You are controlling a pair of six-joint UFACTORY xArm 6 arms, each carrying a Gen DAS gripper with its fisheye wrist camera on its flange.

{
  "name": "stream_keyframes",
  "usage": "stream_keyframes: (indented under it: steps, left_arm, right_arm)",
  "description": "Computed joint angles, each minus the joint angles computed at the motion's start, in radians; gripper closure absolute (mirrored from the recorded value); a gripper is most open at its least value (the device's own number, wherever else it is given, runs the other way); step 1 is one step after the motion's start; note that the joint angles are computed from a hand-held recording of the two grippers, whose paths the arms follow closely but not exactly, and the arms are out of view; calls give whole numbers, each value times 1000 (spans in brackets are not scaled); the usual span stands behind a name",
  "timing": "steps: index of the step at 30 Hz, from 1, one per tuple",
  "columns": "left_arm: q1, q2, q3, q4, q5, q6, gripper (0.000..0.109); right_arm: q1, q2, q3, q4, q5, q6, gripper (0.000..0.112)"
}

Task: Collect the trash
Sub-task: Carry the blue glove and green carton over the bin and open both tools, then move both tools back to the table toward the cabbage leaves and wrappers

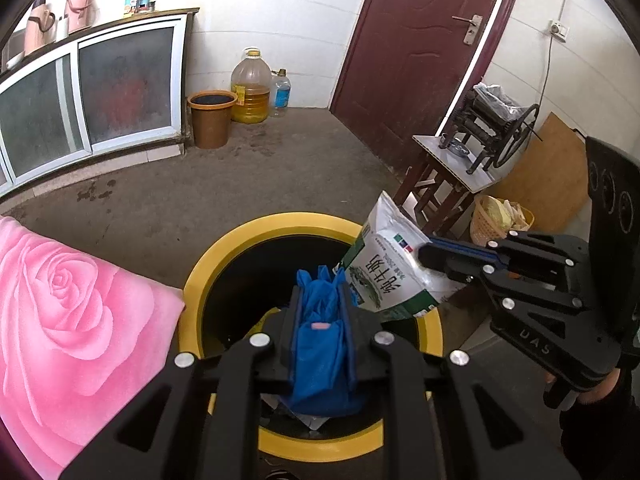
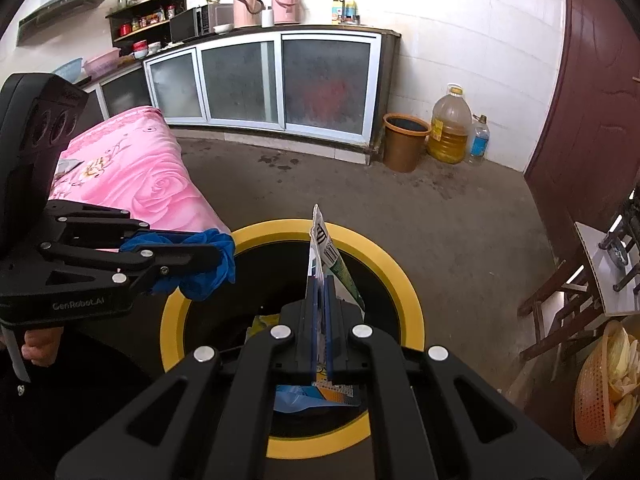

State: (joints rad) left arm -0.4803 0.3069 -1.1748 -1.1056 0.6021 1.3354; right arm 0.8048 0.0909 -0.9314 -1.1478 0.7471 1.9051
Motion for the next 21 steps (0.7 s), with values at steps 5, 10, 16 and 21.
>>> stream_keyframes:
  steps: [5, 10, 16, 21]
  left_arm:
    - [-2, 1, -7, -21, -23, -8, 67]
    - [8, -12, 0, -62, -47, -31, 14]
    - [42, -15, -9, -55, -29, -98, 13]
    - [86, -92, 59, -138, -102, -7, 13]
  right_arm:
    - [-12, 4, -5, 33, 14, -10, 108]
    - [15, -9, 7, 11, 76, 55, 40]
    - [62, -38, 24, 55, 158, 42, 41]
    - [139, -19, -16, 83, 316, 23, 41]
